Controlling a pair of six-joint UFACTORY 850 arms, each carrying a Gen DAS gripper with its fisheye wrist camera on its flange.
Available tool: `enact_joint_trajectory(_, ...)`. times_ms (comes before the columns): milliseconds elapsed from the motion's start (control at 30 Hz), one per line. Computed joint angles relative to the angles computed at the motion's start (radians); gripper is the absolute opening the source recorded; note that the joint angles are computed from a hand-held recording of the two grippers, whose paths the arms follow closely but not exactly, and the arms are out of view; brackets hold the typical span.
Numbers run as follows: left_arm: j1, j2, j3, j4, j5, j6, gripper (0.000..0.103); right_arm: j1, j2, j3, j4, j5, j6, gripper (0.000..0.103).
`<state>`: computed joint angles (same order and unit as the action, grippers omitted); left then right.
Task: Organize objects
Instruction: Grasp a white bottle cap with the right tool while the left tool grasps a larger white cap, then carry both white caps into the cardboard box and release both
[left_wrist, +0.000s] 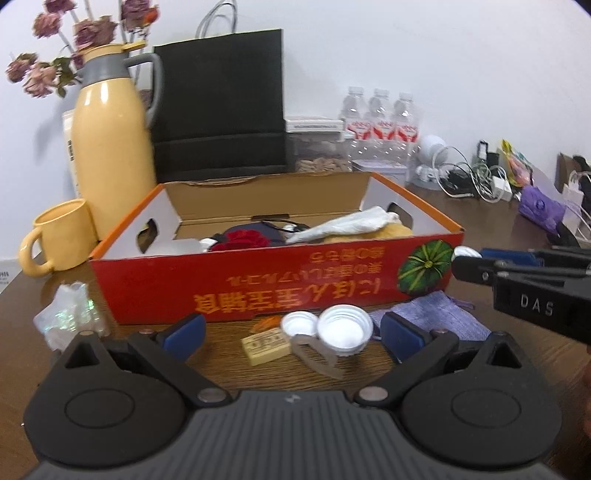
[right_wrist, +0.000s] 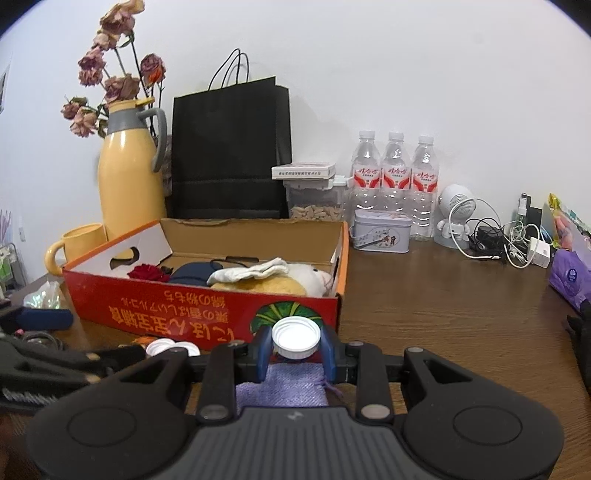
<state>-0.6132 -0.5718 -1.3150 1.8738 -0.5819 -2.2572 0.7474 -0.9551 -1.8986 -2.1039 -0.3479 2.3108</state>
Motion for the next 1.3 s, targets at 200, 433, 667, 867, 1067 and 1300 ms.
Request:
enact_joint_trajectory(200, -0.003, -0.034, -0.045, -0.017, 0.033, 0.061, 0.088, -0.003, 0.002, 0.004, 0.001, -0.001, 0.014, 0.027)
enact_joint_trajectory(433, 0.006, -0.059, -0.079, -0.023, 0.073, 0.097, 0.080, 0.000, 0.000, 0.002, 0.008, 0.004, -0.001, 0.027)
enact_joint_trajectory(667, 0.026, -0.082, -0.113, -0.019, 0.132, 0.121, 0.066, 0.002, -0.004, -0.006, 0.035, 0.014, -0.034, 0.027)
enact_joint_trajectory(867, 0.046, -0.081, -0.109, 0.024, 0.215, 0.077, 0.041, 0.003, -0.007, -0.011, 0.054, 0.023, -0.060, 0.027)
enact_joint_trajectory(1067, 0.038, -0.049, -0.060, 0.182, 0.167, -0.097, 0.041, 0.004, -0.008, -0.012, 0.044, 0.021, -0.052, 0.027)
enact_joint_trajectory(1300, 0.027, -0.016, -0.017, 0.264, 0.087, -0.199, 0.041, 0.005, -0.009, -0.009, 0.011, 0.017, -0.024, 0.027)
